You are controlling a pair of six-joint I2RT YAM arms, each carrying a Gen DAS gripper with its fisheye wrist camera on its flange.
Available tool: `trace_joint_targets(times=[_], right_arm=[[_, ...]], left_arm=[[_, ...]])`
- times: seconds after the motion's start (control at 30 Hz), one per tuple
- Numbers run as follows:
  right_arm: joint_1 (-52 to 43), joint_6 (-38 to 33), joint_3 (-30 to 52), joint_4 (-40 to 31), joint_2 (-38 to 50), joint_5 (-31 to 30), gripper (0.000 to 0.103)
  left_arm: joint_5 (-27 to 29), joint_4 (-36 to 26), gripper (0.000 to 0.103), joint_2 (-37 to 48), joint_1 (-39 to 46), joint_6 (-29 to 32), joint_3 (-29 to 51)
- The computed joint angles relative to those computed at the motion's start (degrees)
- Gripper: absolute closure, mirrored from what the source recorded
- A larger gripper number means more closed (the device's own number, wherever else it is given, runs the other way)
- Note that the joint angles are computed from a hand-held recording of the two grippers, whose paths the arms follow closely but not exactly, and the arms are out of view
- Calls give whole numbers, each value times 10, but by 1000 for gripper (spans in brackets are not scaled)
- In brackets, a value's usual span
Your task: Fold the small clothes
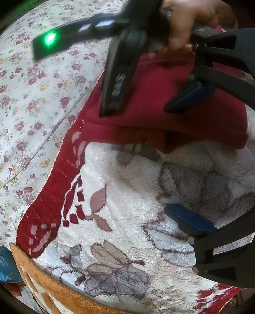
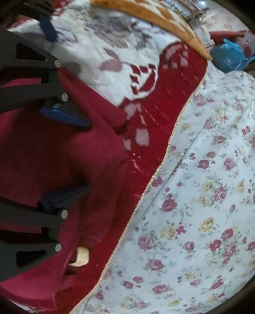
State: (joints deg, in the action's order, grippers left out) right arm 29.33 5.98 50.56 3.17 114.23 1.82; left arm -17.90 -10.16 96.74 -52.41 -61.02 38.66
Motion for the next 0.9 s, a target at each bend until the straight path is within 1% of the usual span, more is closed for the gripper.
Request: trace_joint_targets(times=[0.07,0.1,0.13,0.17,0.2,0.23,0.33,0.4,0.43,0.47,0.5,0.53,0.57,0.6,0.63,0.73,0.77,0.8,0.83,0.87,0.9], right_arm=[[-5,18,18,-36,-12,-12,37],[-13,27,14,-43,-28,-37,37],[-24,33,6,-46,-47,-69,32],[-25,40,3,-46,-55,-80,27],[-24,47,0,-48,-62,-80,15],[-18,55,3,-51,-60,-71,8],[6,62,42,-83,-14,-64,8],[35,66,63,-83,22,-17,6],[56,51,68,-78,34,29,7],[63,41,63,-70,35,46,10],[64,37,52,-60,27,54,22],[52,35,25,-38,1,37,41],[36,29,8,-30,-19,12,52],[18,23,-3,-32,-39,-19,71],[-3,22,-15,-37,-61,-54,76],[-34,11,-42,-44,-115,-98,79],[-44,9,-50,-46,-130,-112,79],[-51,9,-55,-48,-140,-122,80],[-58,8,-57,-51,-145,-129,80],[-64,10,-58,-53,-145,-134,80],[-71,11,-62,-54,-148,-145,81]], left_arm=[[3,4,9,-3,2,2,-4],[4,7,9,-4,3,3,-6],[6,9,9,-6,2,2,-8],[10,11,9,-9,4,0,-12],[13,13,8,-10,6,-2,-13],[15,13,8,-11,6,-5,-14],[10,7,8,-10,2,-11,-10],[5,3,7,-7,-2,-13,-6],[4,1,7,-6,-3,-15,-5],[3,-1,7,-2,-4,-16,-1],[2,-2,5,-1,-5,-16,0],[2,0,5,1,-5,-17,1],[3,3,3,3,-4,-18,2],[2,6,3,4,-4,-19,3],[-1,10,3,5,-5,-19,5],[-15,25,3,1,-9,-11,6],[-20,36,6,-2,-12,-5,4],[-23,43,21,-5,-14,-1,5],[-15,56,33,-7,-15,10,4],[7,76,60,-7,-11,20,1],[22,87,70,-5,-11,24,2]])
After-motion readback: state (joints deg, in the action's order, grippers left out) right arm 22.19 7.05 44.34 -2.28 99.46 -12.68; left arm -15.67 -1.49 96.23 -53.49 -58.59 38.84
